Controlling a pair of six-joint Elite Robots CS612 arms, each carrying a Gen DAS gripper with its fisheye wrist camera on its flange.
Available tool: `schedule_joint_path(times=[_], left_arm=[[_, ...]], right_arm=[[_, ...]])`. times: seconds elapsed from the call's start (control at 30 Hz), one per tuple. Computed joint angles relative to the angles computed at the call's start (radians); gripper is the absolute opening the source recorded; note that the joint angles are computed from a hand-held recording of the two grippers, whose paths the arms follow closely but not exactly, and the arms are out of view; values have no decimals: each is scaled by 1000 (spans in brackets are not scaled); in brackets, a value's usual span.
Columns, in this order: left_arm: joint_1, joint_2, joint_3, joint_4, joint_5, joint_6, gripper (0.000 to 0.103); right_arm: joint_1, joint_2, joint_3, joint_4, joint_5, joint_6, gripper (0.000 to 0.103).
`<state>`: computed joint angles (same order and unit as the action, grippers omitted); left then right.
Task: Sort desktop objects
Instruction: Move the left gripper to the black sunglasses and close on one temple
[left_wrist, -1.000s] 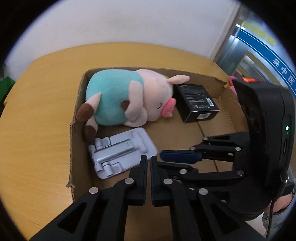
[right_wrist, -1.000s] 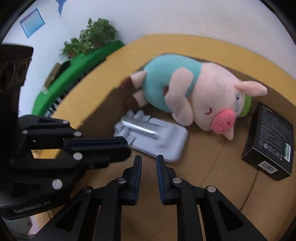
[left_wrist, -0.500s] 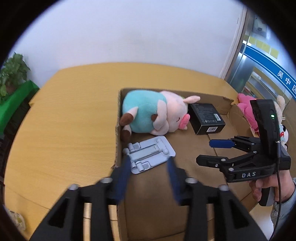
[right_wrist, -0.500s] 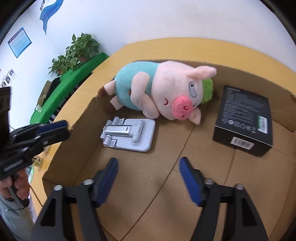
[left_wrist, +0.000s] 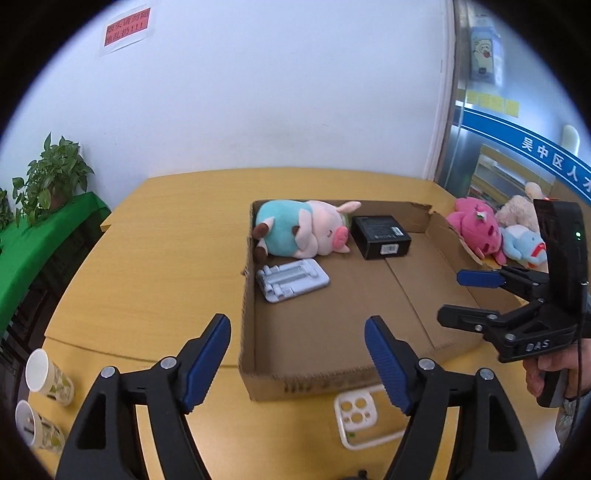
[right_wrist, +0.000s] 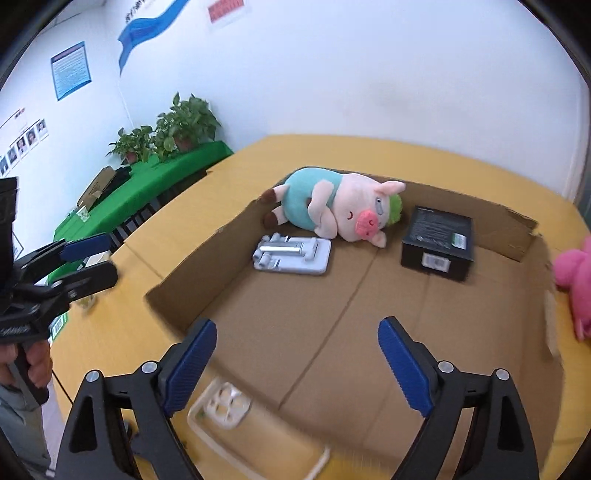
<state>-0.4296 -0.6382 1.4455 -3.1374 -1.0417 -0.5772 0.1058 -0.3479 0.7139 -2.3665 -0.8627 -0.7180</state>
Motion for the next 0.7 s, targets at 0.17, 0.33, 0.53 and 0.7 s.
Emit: schedule_joint_path(times=[0.17, 0.33, 0.53, 0.7], left_arm=[[-24, -32, 75, -20, -32, -50, 75], [-41, -54, 152, -5, -98, -146, 75], [-60, -60, 237, -33, -173, -296, 75], [-74, -61, 297, -46, -208, -388, 75]], right_arm=[[-38, -106, 208, -19, 49, -130, 90], [-42, -156, 294, 177, 47, -369, 90], [-7, -149, 287, 442, 6, -635, 90], [24, -115, 242, 560, -50, -768, 90]])
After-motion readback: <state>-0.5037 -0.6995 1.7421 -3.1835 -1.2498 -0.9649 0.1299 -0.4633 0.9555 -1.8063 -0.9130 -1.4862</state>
